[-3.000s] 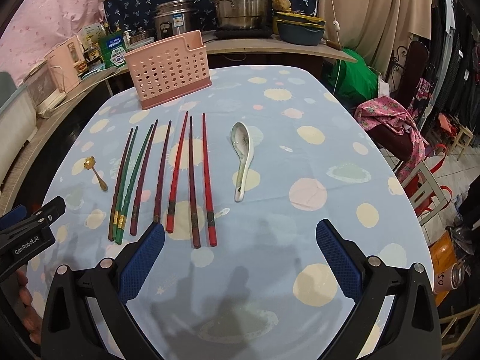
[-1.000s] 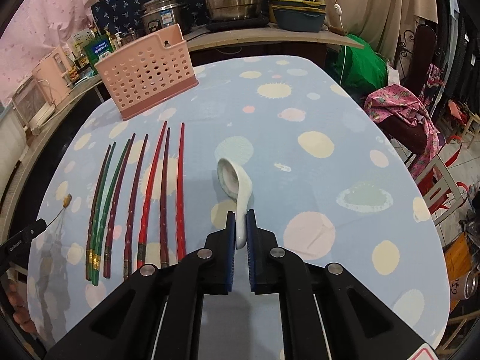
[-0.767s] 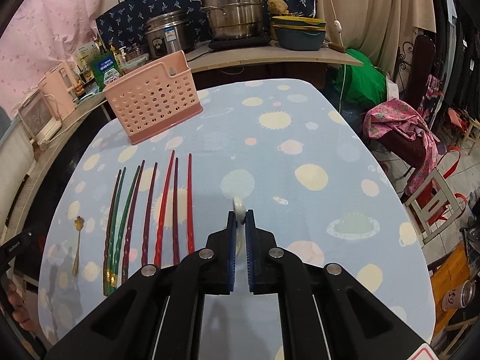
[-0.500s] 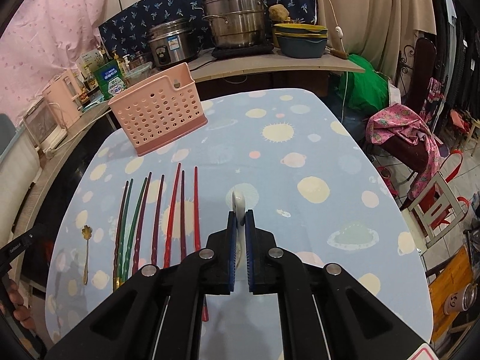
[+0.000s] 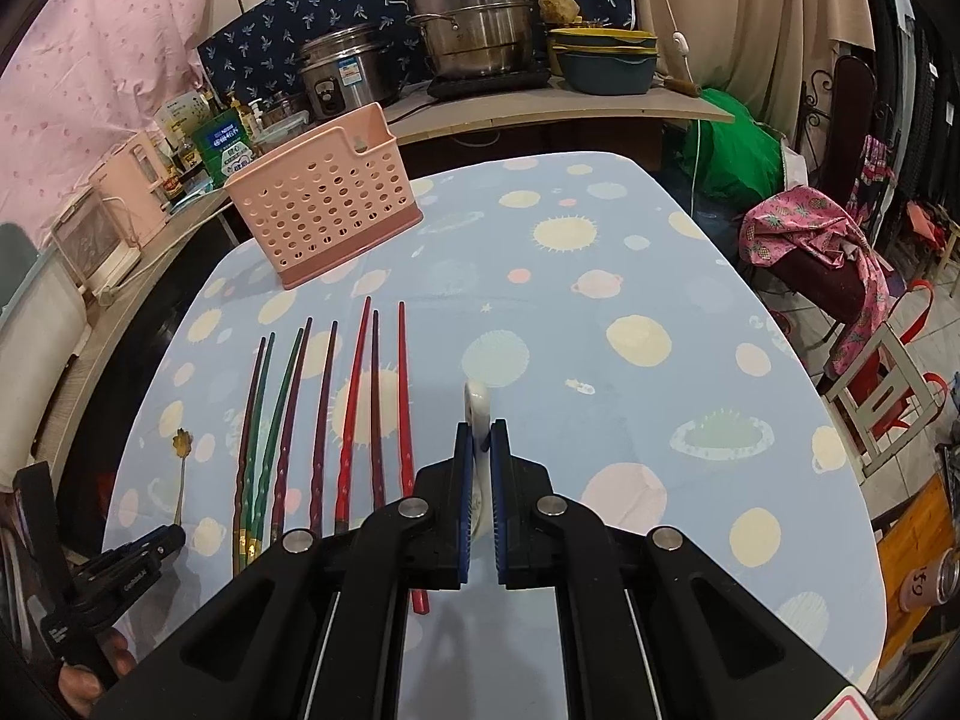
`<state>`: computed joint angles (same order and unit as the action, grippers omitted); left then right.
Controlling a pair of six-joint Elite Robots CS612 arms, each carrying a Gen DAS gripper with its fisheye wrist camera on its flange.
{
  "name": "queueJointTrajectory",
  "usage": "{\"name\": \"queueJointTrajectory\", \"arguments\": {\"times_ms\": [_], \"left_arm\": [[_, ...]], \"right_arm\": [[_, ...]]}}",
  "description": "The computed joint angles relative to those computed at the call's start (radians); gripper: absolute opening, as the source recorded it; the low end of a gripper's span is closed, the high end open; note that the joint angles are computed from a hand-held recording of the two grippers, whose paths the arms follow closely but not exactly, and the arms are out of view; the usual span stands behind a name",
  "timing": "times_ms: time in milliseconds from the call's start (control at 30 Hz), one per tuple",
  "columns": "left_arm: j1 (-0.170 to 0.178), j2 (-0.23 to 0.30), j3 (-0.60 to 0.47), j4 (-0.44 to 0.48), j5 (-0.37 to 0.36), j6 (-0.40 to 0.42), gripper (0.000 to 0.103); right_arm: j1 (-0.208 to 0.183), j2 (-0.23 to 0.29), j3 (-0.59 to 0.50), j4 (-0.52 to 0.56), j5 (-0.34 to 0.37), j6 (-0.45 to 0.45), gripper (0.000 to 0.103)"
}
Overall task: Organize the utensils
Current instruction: 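Lift both spoons and carry them toward the pink caddy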
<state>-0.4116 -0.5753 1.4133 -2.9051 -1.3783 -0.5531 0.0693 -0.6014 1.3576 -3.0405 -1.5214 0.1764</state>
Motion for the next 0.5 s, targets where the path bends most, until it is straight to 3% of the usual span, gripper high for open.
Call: {"name": "queueJointTrajectory", "arguments": {"times_ms": [333,500], "left_arm": [[-0.002,-0.057,0.055,-0.101,0.059,0.019,0.009],[0.007,-0.073,0.048,-0.147,0.068,0.024,0.001]], "right_arm": [[0.001,-0.007,0.018,-0.012,0.001,0.001,0.006],[0.001,-0.013,0.025,-0.033,0.009,0.003,0.006]]}}
